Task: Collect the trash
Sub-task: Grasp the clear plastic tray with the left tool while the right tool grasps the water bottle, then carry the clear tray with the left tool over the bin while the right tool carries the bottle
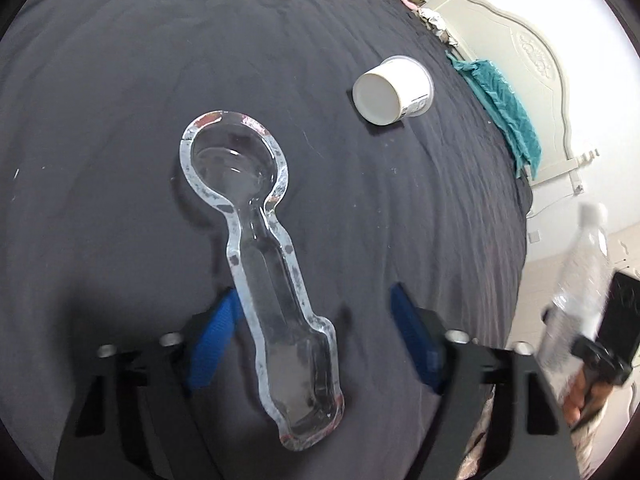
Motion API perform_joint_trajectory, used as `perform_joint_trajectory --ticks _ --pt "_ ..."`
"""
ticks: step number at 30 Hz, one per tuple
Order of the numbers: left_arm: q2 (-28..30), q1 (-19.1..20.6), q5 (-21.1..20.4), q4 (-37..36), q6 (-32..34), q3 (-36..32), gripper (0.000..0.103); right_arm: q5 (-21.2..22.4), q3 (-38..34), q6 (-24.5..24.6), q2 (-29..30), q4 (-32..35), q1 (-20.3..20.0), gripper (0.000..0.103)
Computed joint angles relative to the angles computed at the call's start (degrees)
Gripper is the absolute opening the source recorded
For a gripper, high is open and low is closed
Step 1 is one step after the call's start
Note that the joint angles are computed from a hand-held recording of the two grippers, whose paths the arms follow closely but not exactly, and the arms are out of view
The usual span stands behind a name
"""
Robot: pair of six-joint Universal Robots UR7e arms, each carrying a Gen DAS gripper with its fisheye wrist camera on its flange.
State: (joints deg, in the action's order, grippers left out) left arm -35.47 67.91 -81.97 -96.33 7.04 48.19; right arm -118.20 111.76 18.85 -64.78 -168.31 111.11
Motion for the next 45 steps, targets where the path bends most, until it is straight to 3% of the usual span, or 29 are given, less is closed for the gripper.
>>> perform_joint_trajectory --ticks 2,3,5,7,16,25,31,36,45 --pt "-0.09 -0.48 2.32 0.66 -0.20 0.22 0.040 -0.05 2.77 2.24 -0.63 -3.80 0.69 0.060" --pt "-0.01 -0.80 3.48 0.93 -0.07 0.23 0.024 0.02 4.27 3.34 -0.83 -5.99 1.09 0.060" --pt "-0.19 -1.05 3.83 1.76 -0.24 0.20 0.012 0.03 5.03 4.20 -0.93 -7.60 1.36 0.060" --pt "-1.11 -1.36 3.82 1.14 0.03 1.45 0.009 -0.41 6.64 5.05 -0.91 -10.10 1.56 0.060" --pt "-11.96 -6.18 8.55 -12.94 8.76 17.59 0.008 -4.19 9.98 6.88 -1.78 -13.68 3.94 0.060" --pt "-19.30 -7.67 8.02 -12.68 11.42 20.46 0.008 -5.44 7.14 4.79 -1.52 -10.03 6.35 0.060" --pt "-24.05 -6.90 7.69 -13.02 12.48 21.27 0.008 -6.08 0.98 2.10 1.98 -6.51 8.17 0.060" --pt "-27.20 -5.72 8.22 -13.68 13.78 20.96 0.008 -4.01 -6.52 -0.93 6.70 -2.05 8.57 0.060" --pt "-29.07 -0.62 11.25 -11.45 16.48 13.98 0.008 0.20 -25.75 -7.94 19.03 8.10 9.70 0.060"
